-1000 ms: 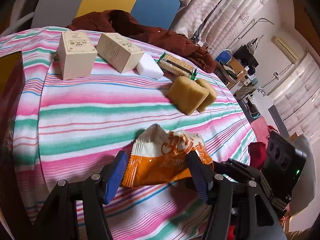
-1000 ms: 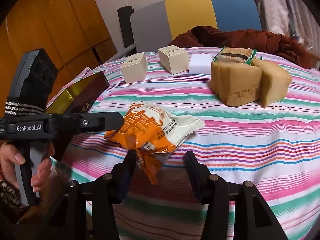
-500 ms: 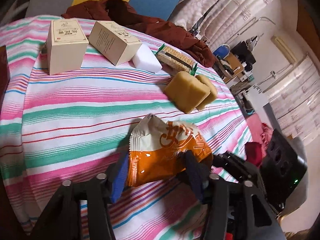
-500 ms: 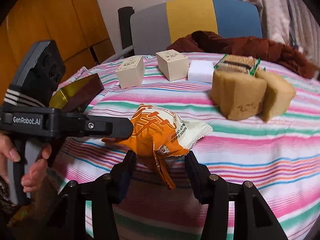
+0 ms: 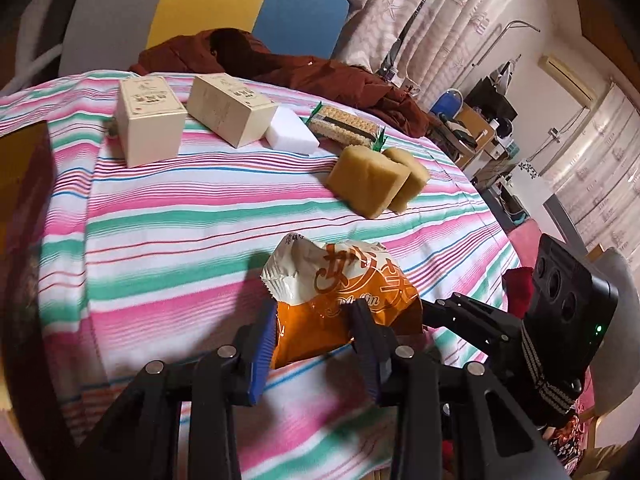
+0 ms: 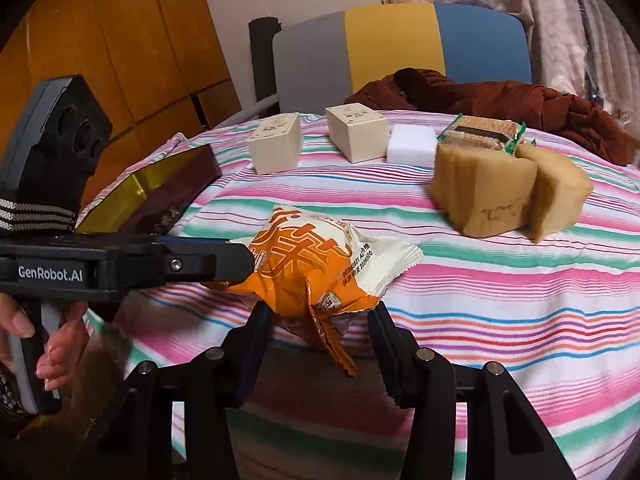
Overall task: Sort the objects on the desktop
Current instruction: 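Carry the snack bag into the gold tray and open both tools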
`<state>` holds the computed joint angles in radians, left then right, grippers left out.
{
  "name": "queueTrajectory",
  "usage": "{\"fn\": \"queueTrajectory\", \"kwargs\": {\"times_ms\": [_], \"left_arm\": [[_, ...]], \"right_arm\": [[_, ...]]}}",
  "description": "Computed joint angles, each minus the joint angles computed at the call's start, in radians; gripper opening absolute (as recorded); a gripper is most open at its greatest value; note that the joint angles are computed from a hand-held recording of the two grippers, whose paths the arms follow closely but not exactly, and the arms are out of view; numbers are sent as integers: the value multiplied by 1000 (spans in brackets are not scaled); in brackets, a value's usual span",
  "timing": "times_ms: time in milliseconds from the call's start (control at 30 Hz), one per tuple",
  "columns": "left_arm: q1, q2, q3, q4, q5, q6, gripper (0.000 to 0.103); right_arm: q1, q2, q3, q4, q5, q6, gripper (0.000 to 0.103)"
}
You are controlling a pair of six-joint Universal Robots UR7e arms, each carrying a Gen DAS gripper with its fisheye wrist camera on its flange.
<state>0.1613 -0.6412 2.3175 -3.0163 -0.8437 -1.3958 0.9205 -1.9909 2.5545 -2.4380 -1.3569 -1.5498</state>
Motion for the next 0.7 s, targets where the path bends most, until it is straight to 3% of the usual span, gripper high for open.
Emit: {"fn": "queueTrajectory", "kwargs": {"times_ms": [167,333,533,700], "left_arm": [[-71,-61,29,99,37,-103,37],[-164,-183,73,300,91,-266,37],[-279,-353,132,620,108,-545,37],[-382,-530,184,950,53,-821,37]], "right_arm": [[2,-81,11,97,22,-39,51],[48,-175,24,193,51,-59,51],[201,-223,68,215,35,-18,51],[418,-129,124,83,-40,99,51]]}}
